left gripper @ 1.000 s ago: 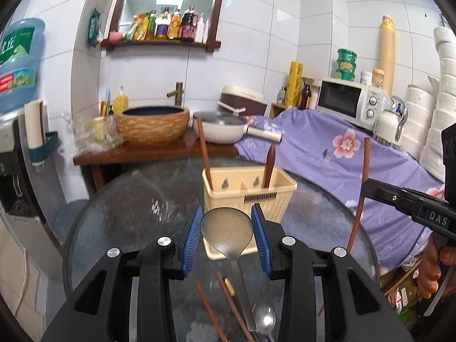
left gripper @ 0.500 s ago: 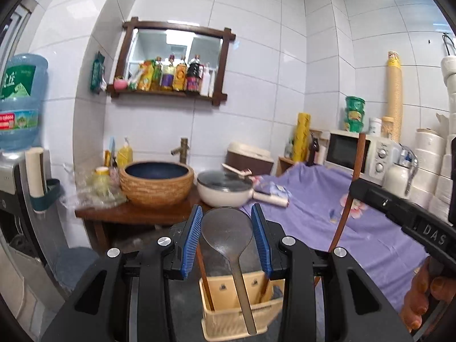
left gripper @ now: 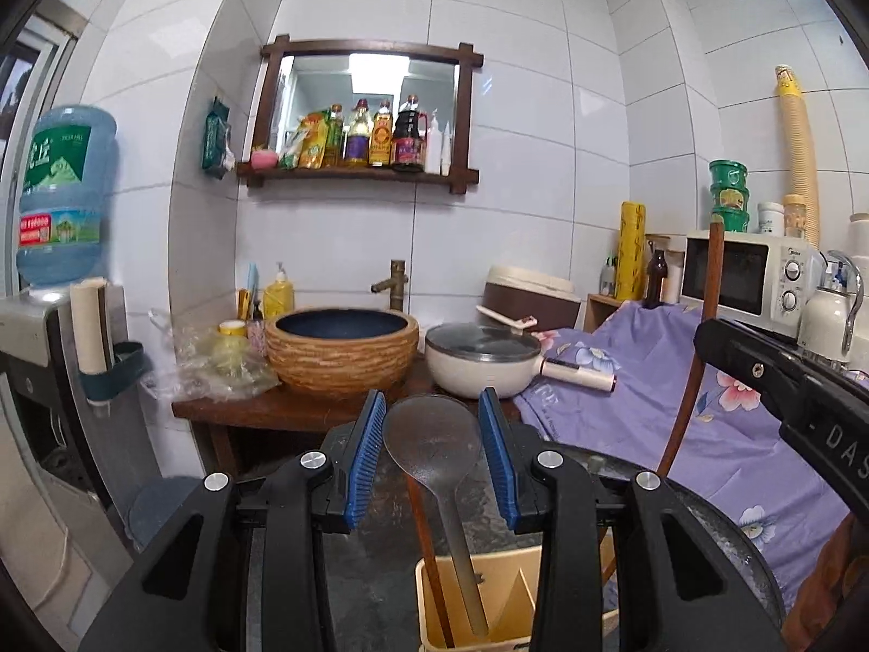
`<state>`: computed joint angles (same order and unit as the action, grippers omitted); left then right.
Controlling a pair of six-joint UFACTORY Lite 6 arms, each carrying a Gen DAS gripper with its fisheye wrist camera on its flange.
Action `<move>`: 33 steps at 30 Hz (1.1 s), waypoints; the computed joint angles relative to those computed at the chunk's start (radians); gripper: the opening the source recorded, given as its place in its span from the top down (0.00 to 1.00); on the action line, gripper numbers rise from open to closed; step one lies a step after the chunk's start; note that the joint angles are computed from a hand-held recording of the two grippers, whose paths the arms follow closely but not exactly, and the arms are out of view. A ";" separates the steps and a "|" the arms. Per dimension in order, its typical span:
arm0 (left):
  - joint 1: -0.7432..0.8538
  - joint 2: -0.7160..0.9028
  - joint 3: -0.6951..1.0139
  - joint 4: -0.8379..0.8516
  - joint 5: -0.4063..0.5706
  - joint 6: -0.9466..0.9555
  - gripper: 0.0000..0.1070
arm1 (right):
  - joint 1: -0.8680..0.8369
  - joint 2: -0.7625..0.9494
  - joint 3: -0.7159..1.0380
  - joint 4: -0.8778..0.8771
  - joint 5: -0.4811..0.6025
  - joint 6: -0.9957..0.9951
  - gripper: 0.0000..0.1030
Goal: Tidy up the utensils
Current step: 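Lower the clear spoon into the holder with the left gripper while the right gripper inserts the chopstick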
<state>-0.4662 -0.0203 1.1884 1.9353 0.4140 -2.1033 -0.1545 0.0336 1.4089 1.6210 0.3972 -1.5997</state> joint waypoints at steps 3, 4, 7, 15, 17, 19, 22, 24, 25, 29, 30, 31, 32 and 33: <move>0.011 0.012 -0.035 0.055 -0.001 -0.072 0.67 | -0.004 0.010 -0.049 0.080 -0.009 -0.089 0.93; 0.010 0.011 -0.051 0.078 0.005 -0.101 0.67 | -0.006 0.013 -0.068 0.108 -0.010 -0.122 0.93; 0.004 0.017 -0.079 0.111 0.016 -0.133 0.67 | -0.009 0.014 -0.118 0.166 -0.006 -0.187 0.93; -0.016 0.014 -0.169 0.208 0.054 -0.229 0.67 | -0.010 0.034 -0.187 0.215 0.011 -0.255 0.93; -0.017 0.016 -0.182 0.222 0.053 -0.238 0.67 | -0.012 0.025 -0.202 0.236 0.018 -0.292 0.93; -0.017 0.021 -0.193 0.239 0.056 -0.248 0.67 | -0.015 0.017 -0.209 0.228 0.022 -0.285 0.93; -0.018 0.032 -0.197 0.247 0.050 -0.249 0.67 | -0.018 0.009 -0.215 0.221 0.024 -0.276 0.93; -0.021 0.038 -0.200 0.247 0.050 -0.244 0.67 | -0.018 0.007 -0.218 0.225 0.019 -0.282 0.93; -0.024 0.038 -0.207 0.250 0.059 -0.246 0.67 | -0.020 0.009 -0.216 0.216 0.021 -0.275 0.93; -0.028 0.038 -0.223 0.263 0.069 -0.252 0.66 | -0.030 0.018 -0.208 0.194 0.024 -0.241 0.93; -0.029 0.034 -0.229 0.269 0.070 -0.258 0.62 | -0.032 0.021 -0.204 0.187 0.022 -0.231 0.93; -0.028 0.029 -0.235 0.275 0.072 -0.266 0.59 | -0.035 0.024 -0.204 0.183 0.022 -0.225 0.93; -0.028 0.019 -0.246 0.287 0.079 -0.282 0.55 | -0.035 0.023 -0.205 0.181 0.020 -0.219 0.92; -0.029 0.008 -0.257 0.295 0.082 -0.294 0.52 | -0.037 0.022 -0.205 0.174 0.021 -0.208 0.91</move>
<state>-0.4948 -0.0127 0.9313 2.2303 0.4962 -2.3978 -0.1918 0.0554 1.2037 1.7954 0.4180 -1.8079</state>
